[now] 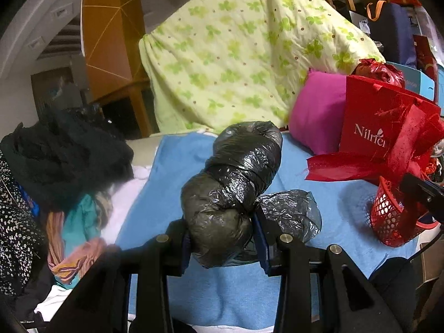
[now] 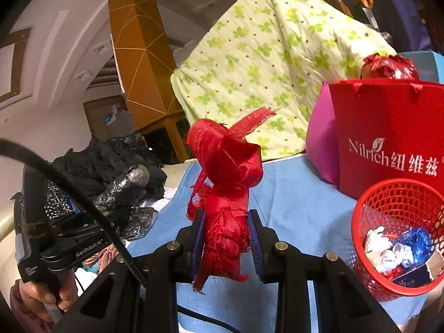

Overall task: Collect trash
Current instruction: 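Lift the black bag with the left tool while the right tool holds the ribbon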

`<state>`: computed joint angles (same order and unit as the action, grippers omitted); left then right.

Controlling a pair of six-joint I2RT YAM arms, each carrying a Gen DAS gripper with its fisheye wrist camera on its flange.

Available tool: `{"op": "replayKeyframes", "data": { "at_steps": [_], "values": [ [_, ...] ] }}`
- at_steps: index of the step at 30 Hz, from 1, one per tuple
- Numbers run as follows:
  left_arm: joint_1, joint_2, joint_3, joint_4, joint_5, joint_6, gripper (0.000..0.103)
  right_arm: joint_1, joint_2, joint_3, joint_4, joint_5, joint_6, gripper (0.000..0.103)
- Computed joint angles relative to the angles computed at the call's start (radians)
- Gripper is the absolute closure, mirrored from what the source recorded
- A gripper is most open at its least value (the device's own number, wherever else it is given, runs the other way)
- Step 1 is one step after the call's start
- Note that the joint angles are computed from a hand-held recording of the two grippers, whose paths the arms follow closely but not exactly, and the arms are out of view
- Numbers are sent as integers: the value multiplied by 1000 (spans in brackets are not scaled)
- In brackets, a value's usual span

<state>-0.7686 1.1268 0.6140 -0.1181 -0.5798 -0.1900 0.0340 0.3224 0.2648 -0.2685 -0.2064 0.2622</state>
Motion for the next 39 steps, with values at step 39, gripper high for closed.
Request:
{"op": "replayKeyframes", "data": {
  "at_steps": [39],
  "values": [
    [-131, 53, 36, -61, -118, -19, 62, -214, -14, -16, 0, -224, -14, 71]
  ]
}}
